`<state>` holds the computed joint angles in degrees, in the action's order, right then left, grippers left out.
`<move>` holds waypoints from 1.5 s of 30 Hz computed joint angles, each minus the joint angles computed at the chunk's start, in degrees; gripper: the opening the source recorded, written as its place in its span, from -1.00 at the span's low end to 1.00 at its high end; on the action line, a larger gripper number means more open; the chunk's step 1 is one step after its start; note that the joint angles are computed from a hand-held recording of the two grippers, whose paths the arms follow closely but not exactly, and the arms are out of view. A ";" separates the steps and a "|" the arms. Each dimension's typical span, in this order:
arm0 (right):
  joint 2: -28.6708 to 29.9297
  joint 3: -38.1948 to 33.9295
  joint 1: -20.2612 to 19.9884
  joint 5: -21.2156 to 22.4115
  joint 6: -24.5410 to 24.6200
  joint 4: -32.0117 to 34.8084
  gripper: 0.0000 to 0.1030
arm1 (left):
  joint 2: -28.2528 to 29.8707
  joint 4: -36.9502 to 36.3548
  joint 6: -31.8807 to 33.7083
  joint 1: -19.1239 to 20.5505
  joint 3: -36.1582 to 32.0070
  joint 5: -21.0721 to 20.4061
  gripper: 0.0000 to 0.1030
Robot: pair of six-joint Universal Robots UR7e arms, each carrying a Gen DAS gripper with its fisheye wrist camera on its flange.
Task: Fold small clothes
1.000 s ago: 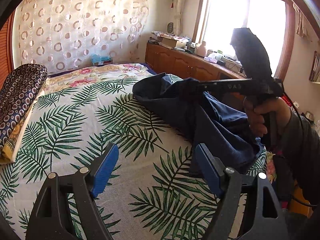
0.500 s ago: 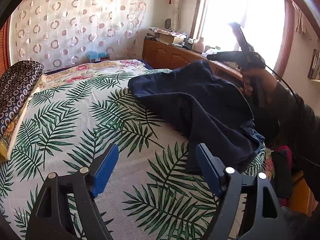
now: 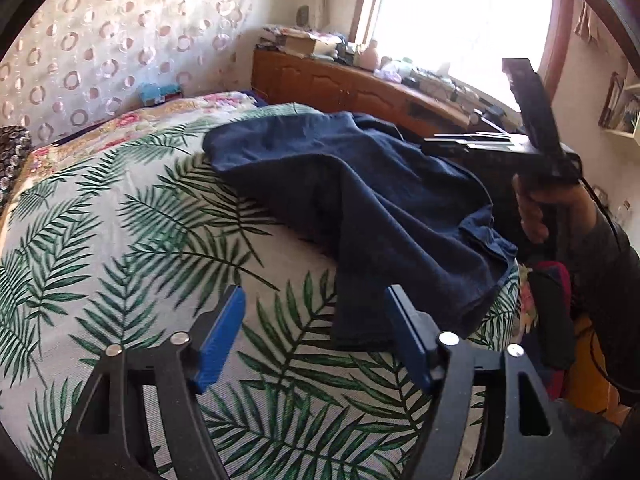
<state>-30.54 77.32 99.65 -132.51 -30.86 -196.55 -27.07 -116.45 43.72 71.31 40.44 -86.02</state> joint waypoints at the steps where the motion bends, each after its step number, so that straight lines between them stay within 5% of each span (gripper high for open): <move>1: -0.29 1.58 -0.03 -0.18 0.13 -0.96 -0.29 | 0.17 0.52 0.12 -0.12 -0.14 0.05 0.30; 6: -1.62 9.10 0.84 -0.77 -0.51 -8.52 -0.29 | 1.57 4.00 0.55 -0.72 -1.50 1.00 0.15; 10: -2.30 13.18 1.36 -0.05 -0.34 -12.28 -0.29 | 2.52 6.79 -0.11 -0.84 -2.62 2.10 -0.22; 15: -3.49 16.38 1.73 1.16 0.38 -14.32 -0.29 | 1.87 7.02 -0.07 -0.83 -1.53 2.10 -0.29; 17: -3.45 16.38 2.05 1.04 0.54 -14.55 -0.29 | 1.85 8.58 -0.30 -0.75 -1.98 1.71 -0.80; 19: -4.03 17.25 2.14 1.07 1.44 -14.39 -0.29 | 0.76 8.51 -0.40 -0.74 -0.96 1.03 -0.86; 28: -2.48 15.33 2.36 1.43 3.47 -13.00 -0.29 | -8.40 7.60 1.92 -1.12 8.90 -0.01 -0.88; 33: -2.12 15.29 2.36 2.12 4.03 -13.05 -0.29 | -8.36 7.61 0.24 -0.95 7.89 0.36 -0.86; 40: -1.21 13.67 2.51 2.70 4.40 -9.92 -0.29 | -5.36 4.62 -2.21 -0.24 3.62 0.95 -0.35; 45: 1.39 9.27 2.74 -3.50 3.19 -4.59 -0.29 | -4.19 1.06 -2.82 -0.40 3.36 4.48 -0.06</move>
<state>-29.15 86.59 102.39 -136.02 -27.67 -201.15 -31.27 -115.39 40.90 70.92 43.80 -81.54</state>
